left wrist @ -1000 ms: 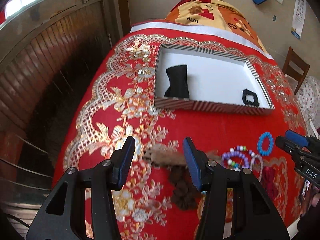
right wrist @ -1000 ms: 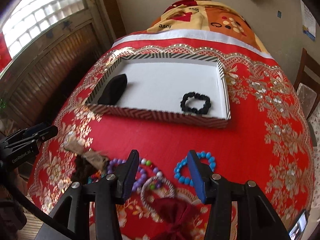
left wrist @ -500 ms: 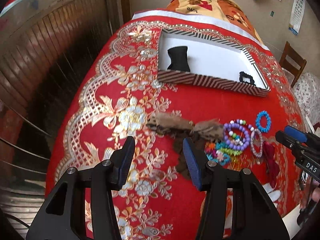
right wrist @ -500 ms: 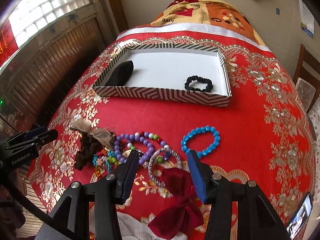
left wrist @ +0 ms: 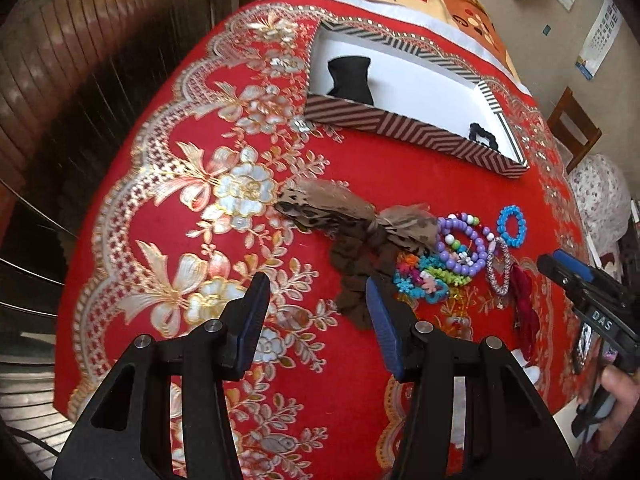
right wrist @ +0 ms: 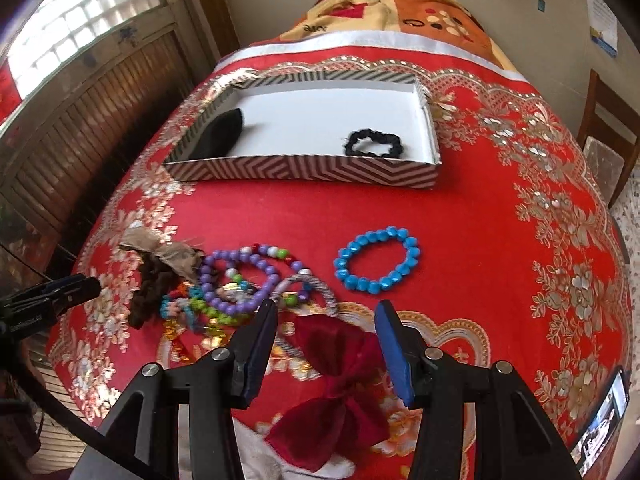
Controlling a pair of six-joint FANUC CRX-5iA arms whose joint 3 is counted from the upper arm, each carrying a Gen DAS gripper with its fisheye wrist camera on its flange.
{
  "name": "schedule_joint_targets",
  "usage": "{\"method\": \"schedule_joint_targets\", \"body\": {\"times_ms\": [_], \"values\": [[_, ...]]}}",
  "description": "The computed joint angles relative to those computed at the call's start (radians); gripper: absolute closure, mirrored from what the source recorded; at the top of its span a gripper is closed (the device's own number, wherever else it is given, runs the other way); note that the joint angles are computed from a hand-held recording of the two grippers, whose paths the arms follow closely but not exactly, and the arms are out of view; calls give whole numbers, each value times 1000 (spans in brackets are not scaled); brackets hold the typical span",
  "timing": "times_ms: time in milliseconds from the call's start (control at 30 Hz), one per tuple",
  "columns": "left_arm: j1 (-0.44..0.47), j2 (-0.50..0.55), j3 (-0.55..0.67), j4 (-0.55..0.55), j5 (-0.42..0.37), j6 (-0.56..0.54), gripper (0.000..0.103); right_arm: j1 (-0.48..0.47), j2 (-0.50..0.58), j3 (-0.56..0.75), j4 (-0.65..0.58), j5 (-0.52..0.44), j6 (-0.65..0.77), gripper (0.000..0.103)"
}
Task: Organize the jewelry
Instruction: 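Move both open tools back over the jewelry pile, then grasp the leopard-print bow scrunchie with the left tool while the right tool grasps the blue bead bracelet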
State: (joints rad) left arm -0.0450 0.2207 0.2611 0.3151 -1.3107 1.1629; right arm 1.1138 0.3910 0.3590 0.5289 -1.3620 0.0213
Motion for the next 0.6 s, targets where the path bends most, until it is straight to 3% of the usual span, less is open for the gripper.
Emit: {"method": "schedule_joint_targets", "body": {"times_ms": [600], "values": [[-72,115,99,-100,-12,89,53,-119,-12,-83,-62,31,64,56]]}}
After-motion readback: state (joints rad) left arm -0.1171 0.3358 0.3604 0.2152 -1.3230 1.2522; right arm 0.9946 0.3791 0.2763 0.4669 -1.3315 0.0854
